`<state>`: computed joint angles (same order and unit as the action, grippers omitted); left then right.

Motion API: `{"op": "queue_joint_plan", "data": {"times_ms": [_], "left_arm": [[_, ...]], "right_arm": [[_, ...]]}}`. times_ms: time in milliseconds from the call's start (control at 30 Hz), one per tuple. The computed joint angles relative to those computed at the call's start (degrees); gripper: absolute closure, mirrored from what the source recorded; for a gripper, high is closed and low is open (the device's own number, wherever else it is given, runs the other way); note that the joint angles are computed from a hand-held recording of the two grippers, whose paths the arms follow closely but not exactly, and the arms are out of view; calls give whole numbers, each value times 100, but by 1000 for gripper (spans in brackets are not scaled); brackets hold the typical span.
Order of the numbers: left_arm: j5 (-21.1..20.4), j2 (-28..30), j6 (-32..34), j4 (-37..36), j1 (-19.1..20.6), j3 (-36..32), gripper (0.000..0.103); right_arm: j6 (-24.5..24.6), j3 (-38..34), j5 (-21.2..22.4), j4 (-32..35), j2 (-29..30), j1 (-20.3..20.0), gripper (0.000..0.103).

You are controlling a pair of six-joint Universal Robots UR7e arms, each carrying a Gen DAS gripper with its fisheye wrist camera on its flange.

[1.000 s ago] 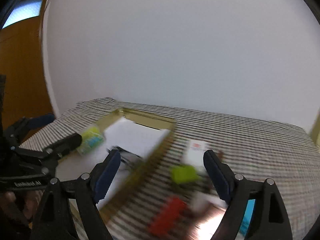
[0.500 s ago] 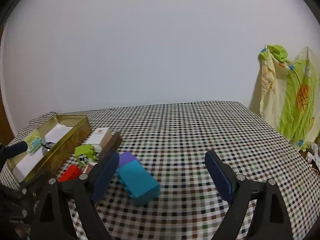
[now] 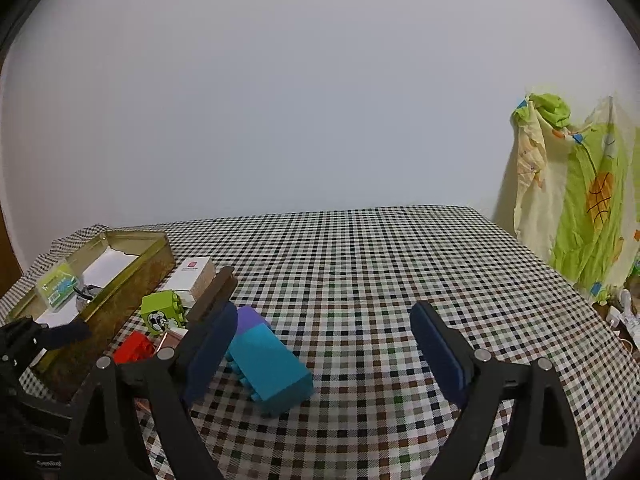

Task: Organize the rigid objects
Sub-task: 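Grasp the red toy brick with the left tool while the right tool grasps the blue toy brick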

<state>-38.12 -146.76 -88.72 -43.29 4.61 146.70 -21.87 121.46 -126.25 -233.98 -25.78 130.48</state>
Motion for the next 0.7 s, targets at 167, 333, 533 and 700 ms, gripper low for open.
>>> {"op": "queue_joint_plan", "data": {"times_ms": [167, 333, 533, 700], "left_arm": [[185, 124, 492, -592, 604, -1, 40], [262, 271, 488, -606, 757, -17, 57], [271, 581, 945, -900, 854, 72, 66], [362, 666, 1916, -2100, 1553, 125, 72]], "right_arm": [[24, -37, -102, 27, 29, 48, 7], [191, -53, -144, 267, -20, 25, 7], [415, -104, -262, 630, -61, 8, 7], [356, -112, -293, 617, -49, 16, 7]]}}
